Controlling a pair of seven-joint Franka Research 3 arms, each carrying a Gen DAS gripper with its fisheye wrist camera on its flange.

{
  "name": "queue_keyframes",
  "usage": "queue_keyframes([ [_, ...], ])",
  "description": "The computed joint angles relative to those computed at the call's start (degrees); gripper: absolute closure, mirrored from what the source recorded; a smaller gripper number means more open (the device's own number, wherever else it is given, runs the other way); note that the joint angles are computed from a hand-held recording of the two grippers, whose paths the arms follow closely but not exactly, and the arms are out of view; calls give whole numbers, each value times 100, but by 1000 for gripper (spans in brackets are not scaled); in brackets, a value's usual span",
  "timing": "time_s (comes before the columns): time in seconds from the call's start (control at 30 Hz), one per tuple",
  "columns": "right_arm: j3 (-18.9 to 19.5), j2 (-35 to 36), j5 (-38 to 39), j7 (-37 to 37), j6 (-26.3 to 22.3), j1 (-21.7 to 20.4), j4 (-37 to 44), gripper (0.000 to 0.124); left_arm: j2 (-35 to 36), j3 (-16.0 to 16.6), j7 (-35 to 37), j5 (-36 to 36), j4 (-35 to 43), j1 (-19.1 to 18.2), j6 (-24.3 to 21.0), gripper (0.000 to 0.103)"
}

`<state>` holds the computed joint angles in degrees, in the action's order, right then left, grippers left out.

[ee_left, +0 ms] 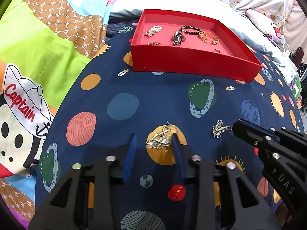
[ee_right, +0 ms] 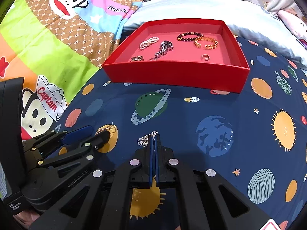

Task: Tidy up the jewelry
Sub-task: 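Grasp a silver pendant with the left tool while the right tool grasps a silver chain, then carry both silver pieces into the red tray and open both tools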

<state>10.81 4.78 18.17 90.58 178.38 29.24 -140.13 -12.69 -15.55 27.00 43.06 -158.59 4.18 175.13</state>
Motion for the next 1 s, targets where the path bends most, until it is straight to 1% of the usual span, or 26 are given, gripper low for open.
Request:
queue_keyframes([
  [0.07,49,-2,106,-90,-3,-35,2,123,16,68,113,-93,-1,-81,32,80],
  [0.13,76,-13,189,-159,0,-49,2,123,25,134,257,-217,-13,-169,61,84],
  [0.3,118,-81,397,-342,31,-67,-24,123,-55,108,424,-392,-67,-202,136,84],
  [0.53,123,-280,685,-569,119,-48,-112,123,-358,121,759,-772,-183,-315,212,85],
  [0.67,84,-398,810,-669,161,-25,-157,123,-545,-80,814,-851,-189,-196,189,84],
  [0.8,40,-472,950,-778,189,2,-175,123,-591,-183,853,-891,-98,-135,98,84],
  [1.0,-46,-540,624,-529,251,-47,-201,123,-535,-333,700,-738,98,61,77,84],
])
